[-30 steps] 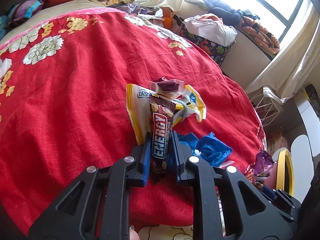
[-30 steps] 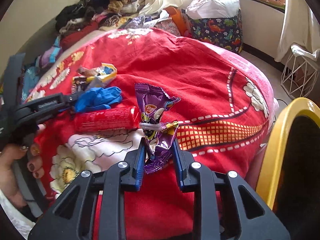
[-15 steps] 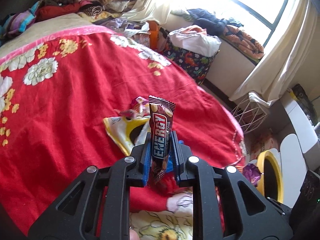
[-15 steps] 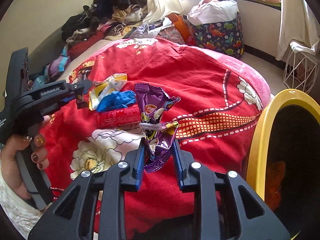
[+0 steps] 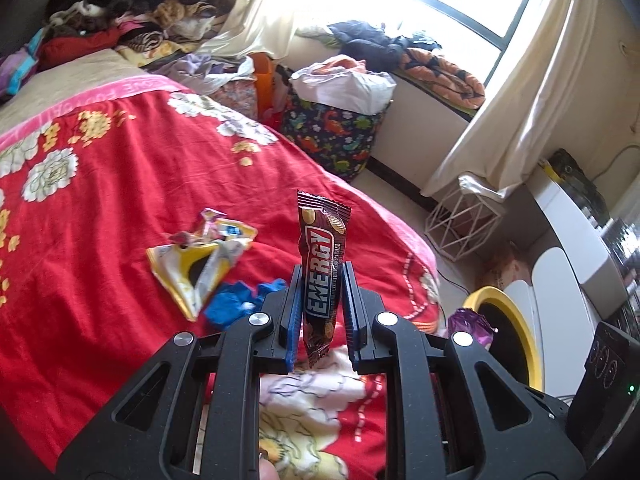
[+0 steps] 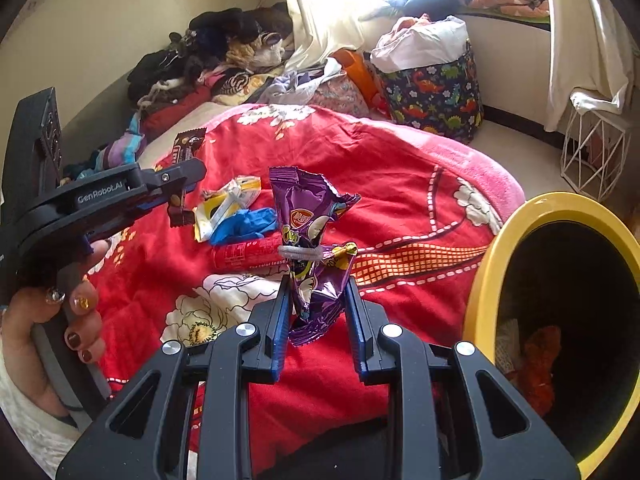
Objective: Collect trash
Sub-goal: 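Carry ENERGY wrapper in left tool while right tool carries purple wrapper over bin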
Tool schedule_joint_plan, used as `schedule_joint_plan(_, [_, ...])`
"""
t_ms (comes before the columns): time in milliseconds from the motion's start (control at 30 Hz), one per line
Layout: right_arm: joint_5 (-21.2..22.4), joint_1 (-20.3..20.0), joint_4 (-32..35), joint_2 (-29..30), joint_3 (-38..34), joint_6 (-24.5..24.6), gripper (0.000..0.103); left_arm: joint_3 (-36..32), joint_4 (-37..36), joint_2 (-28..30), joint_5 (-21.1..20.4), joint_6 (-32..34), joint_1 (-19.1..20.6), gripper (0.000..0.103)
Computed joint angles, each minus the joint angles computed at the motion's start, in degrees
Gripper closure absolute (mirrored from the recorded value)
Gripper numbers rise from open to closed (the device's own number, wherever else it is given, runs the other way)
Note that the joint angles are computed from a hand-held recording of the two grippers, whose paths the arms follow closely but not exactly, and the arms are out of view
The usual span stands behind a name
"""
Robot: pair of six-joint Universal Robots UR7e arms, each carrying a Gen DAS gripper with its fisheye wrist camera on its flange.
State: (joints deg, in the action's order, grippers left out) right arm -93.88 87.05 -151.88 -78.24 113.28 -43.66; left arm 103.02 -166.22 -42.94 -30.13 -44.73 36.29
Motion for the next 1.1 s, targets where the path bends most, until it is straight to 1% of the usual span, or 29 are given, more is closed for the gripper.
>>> schedule_joint_plan(333, [1.44,-0.67,-1.33,-2.41,0.66,-0.03,0.078,-1.73,-1.34,1.73,-1.20,2.85,-1.31,0.090])
schedule_joint_plan(800, [2.72,-2.00,-1.51,-4.82,0.37,0.25,0.078,-3.21,-3.54,3.18,-2.75,6.33,-2.55,0.090])
schedule_joint_plan(1100, [3.18,-3.11,-1.67,-5.51,-0.40,1.01,0.078,-4.52,-4.24,4.40,-4.08,8.32,-3.27,0.090])
